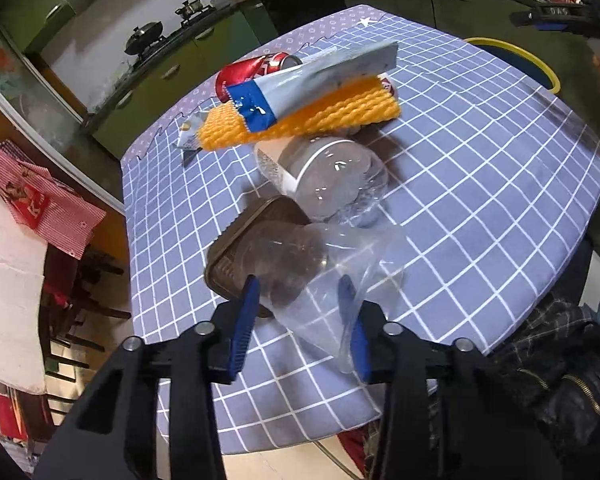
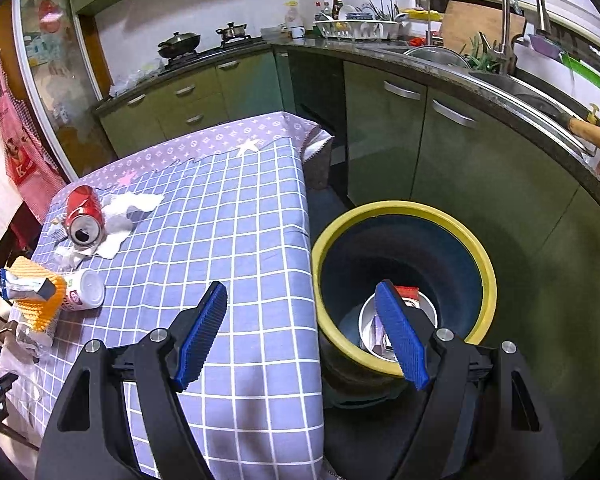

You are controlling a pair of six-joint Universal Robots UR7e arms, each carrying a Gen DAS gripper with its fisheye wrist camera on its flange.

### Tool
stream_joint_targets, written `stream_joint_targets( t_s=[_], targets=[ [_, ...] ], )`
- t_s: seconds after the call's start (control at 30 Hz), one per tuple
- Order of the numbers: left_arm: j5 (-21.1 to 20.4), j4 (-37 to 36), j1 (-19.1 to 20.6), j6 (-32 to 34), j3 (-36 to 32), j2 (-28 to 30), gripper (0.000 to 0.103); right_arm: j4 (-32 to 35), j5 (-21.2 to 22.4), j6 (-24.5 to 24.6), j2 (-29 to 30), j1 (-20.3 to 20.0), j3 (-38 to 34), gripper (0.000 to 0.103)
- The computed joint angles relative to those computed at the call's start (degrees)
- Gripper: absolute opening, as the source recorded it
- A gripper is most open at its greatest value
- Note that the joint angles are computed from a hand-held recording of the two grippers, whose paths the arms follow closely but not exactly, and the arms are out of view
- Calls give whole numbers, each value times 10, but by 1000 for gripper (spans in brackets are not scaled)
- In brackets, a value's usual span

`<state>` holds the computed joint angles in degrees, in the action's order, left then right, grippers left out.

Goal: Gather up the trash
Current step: 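Grasp the clear plastic cup with the left tool and lift, then carry the plastic cup over the bin and open the left tool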

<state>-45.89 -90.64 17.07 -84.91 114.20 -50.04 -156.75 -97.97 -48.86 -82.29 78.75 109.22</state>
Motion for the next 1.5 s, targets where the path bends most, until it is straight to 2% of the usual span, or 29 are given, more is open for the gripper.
stream_joint_targets(
  t_s=[0.07, 0.23, 0.27, 0.67, 0.93, 1.03, 1.13, 1.27, 1.43, 1.5],
  targets=[
    [0, -15, -2, 6, 7, -7, 35, 0, -1, -2, -2, 2, 2, 76],
    [3, -81, -9, 33, 33, -36, 12, 4, -1, 0, -6, 1, 3, 76],
    [1, -91, -10, 39, 35, -39, 10, 5, -1, 0, -7, 0, 4, 76],
    [6, -187, -9, 111, 47, -50, 8, 16, 10, 2, -13, -6, 1, 76],
    [35, -238, 4, 212, 3, -27, 6, 19, 22, 3, -27, -16, -1, 76],
    [48, -272, 20, 281, -33, -3, 6, 17, 31, 3, -39, -24, 0, 76],
    [49, -339, 45, 379, -83, 35, 6, 6, 42, 6, -53, -36, -1, 76],
    [27, -396, 86, 496, -183, 108, 6, -2, 57, 13, -69, -60, -11, 76],
    [-26, -391, 147, 613, -387, 242, 6, 11, 77, 23, -84, -96, -23, 76],
    [-21, -378, 161, 641, -464, 296, 6, 17, 82, 26, -89, -109, -27, 76]
  ],
)
